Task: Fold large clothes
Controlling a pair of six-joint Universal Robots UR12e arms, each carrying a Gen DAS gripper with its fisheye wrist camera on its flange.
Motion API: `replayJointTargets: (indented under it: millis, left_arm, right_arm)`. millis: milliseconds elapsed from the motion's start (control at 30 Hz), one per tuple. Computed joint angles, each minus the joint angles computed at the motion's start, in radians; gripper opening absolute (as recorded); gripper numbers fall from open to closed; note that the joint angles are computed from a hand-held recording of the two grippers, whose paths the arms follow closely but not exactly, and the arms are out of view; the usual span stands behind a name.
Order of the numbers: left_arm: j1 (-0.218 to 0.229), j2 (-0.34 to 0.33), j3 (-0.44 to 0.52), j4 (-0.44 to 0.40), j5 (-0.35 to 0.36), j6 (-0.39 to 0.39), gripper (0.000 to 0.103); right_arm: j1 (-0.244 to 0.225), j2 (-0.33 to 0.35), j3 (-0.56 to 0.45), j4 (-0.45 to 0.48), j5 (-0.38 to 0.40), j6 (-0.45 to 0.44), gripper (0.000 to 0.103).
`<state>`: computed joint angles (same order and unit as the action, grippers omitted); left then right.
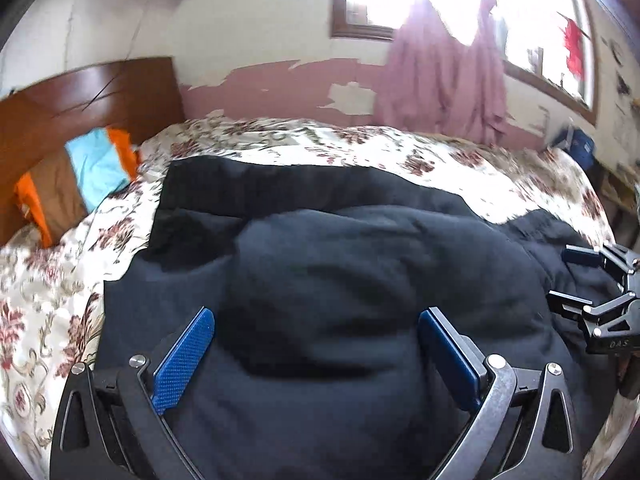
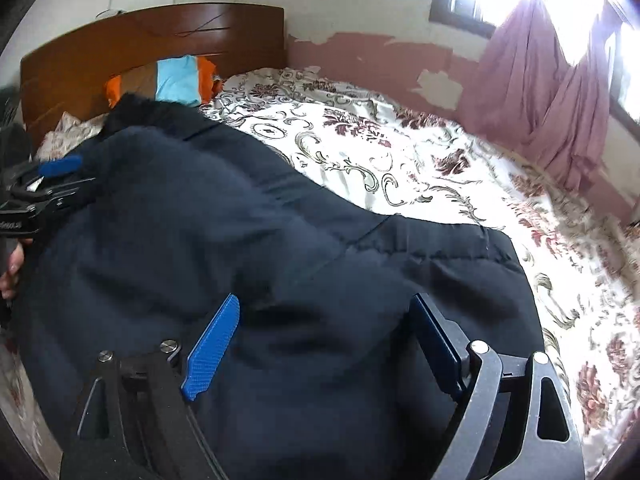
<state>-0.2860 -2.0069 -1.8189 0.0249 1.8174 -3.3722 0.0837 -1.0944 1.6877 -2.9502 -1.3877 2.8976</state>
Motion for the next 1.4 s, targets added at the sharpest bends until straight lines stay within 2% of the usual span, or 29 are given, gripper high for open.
replayJointTargets:
  millis: [67,133,233,400,600,767,1067,1400]
  left_arm:
    - [0.010,-0.002,0.002,-0.008,0.002,-0.036,0.103]
    - [0.025,-0.007,-0.011,0.018,-0.027,-0.067,0.103]
    - [0.032,-0.018,-0.030,0.066,-0.051,-0.093,0.103]
    - [0.021,-0.035,-0.040,0.118,-0.020,-0.083,0.103]
    - [0.021,-0.041,-0.035,0.119,-0.002,-0.092,0.103]
    - [0.011,-0.048,-0.028,0.115,0.030,-0.092,0.103]
    - [0.038,-0.045,-0.044,0.139,-0.056,-0.111,0.103]
    - [0.036,-0.047,-0.049,0.146,-0.050,-0.112,0.103]
  right_arm:
    - [-0.018,0.025,-0.022,0.016,0.072,0.056,0.083]
    - [-0.034,0.049,-0.035,0.011,0.146,0.103,0.085]
    - [-0.037,0.068,-0.039,0.000,0.186,0.108,0.089]
    - [-0.022,0.088,-0.057,0.029,0.172,0.074,0.093]
    - [-0.034,0.114,-0.110,0.126,0.231,0.065,0.097]
    - [-0.030,0.127,-0.134,0.172,0.236,0.056,0.099]
    - [-0.037,0.137,-0.136,0.160,0.266,0.068,0.099]
    - [-0.025,0.136,-0.142,0.178,0.216,0.053,0.099]
